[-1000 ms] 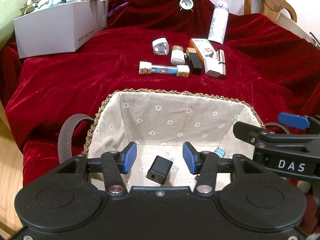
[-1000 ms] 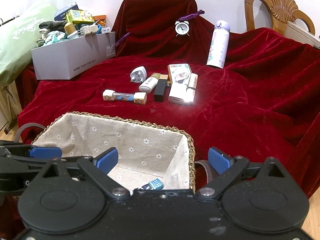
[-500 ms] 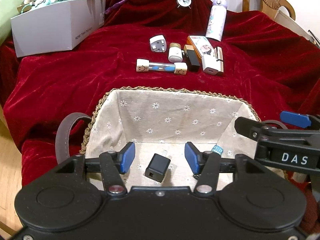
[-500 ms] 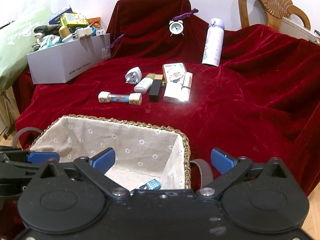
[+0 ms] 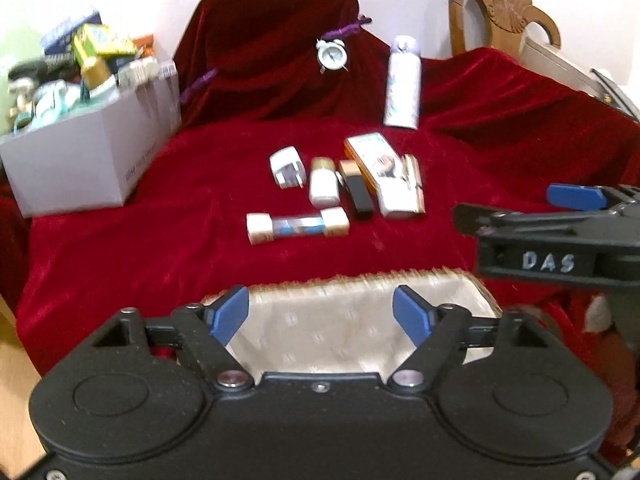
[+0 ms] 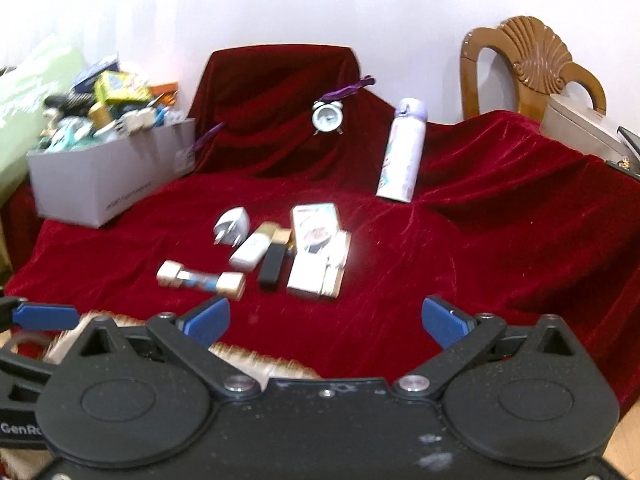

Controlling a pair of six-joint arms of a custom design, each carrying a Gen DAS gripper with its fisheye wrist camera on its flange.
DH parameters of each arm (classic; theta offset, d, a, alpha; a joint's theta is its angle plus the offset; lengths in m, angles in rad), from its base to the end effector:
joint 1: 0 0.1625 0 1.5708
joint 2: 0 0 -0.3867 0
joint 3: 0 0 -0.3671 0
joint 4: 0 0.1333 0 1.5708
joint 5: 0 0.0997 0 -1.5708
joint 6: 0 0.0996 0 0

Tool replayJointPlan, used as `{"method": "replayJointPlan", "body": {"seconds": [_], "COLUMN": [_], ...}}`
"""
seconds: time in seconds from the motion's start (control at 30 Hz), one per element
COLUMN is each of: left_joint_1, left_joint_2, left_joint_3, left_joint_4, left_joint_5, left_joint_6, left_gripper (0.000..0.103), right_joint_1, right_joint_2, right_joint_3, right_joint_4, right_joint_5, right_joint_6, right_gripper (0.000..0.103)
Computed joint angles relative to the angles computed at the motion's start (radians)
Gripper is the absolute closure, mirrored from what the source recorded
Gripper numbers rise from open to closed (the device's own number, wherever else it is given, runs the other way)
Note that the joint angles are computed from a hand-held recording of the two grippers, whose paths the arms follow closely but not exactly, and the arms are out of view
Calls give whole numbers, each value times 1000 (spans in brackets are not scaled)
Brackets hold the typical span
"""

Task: Organize rigid objects
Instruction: 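Reach the left tool to the glass tube with white caps and grasp it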

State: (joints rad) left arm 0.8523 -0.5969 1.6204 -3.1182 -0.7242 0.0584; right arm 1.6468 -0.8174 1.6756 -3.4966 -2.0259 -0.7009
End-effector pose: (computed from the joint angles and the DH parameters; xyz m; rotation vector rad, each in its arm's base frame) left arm -0.2583 -0.6113 0.0591 0.6244 2.2718 -0.9348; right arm 0.1372 -0.6224 0.2110 0.5511 -2.1364 1.0738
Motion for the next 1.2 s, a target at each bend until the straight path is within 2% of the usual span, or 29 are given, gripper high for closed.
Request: {"method": "replayJointPlan", "body": {"seconds": [0.1,0.17,0.23,0.33,0.4,0.53,0.6,0.7,0.8,1.03,1.13,1.2], "left_joint_1": [18,39,61,92,105,112,115,121,128,130,153,161], "left_joint_2": [47,72,96,127,150,185,196,209,234,300,290,281], "left_joint_3": [-86,-152,-215,-299,-345,-396,-419,-449,-511,-601,-625,-621], "left_joint_4": [-3,34,81,181,235,262,271,281,361,431,512,505], "left_joint_5": [21,12,1,-19,-15,-16,-25,-48,-50,41,-2,-10], "left_joint_6": [44,41,15,-59,-89,-74,-77,-103,-143,-102,-187,-204], "left_gripper": [20,20,20,20,21,21,18,10,10,8,8,9], "right_joint_1": [-14,-22,-41,-59,-70,-67,-65,-64,-64,-68,-66,-65], "right_joint_2": [43,77,101,140,147,191,201,210,225,250,257,262], "right_joint_3": [-95,-180,-256,-353,-393,-455,-482,-512,-549,-603,-613,-622], "right_joint_4": [46,141,256,369,434,394,408,440,483,568,579,586], "right_joint_5": [-19,-55,-57,-78,-66,-99,-98,-98,-107,-136,-141,-141], "right_joint_6": [7,19,62,121,170,116,117,142,183,260,268,272], "right_gripper": [0,0,0,0,0,0,0,0,0,0,0,0]}}
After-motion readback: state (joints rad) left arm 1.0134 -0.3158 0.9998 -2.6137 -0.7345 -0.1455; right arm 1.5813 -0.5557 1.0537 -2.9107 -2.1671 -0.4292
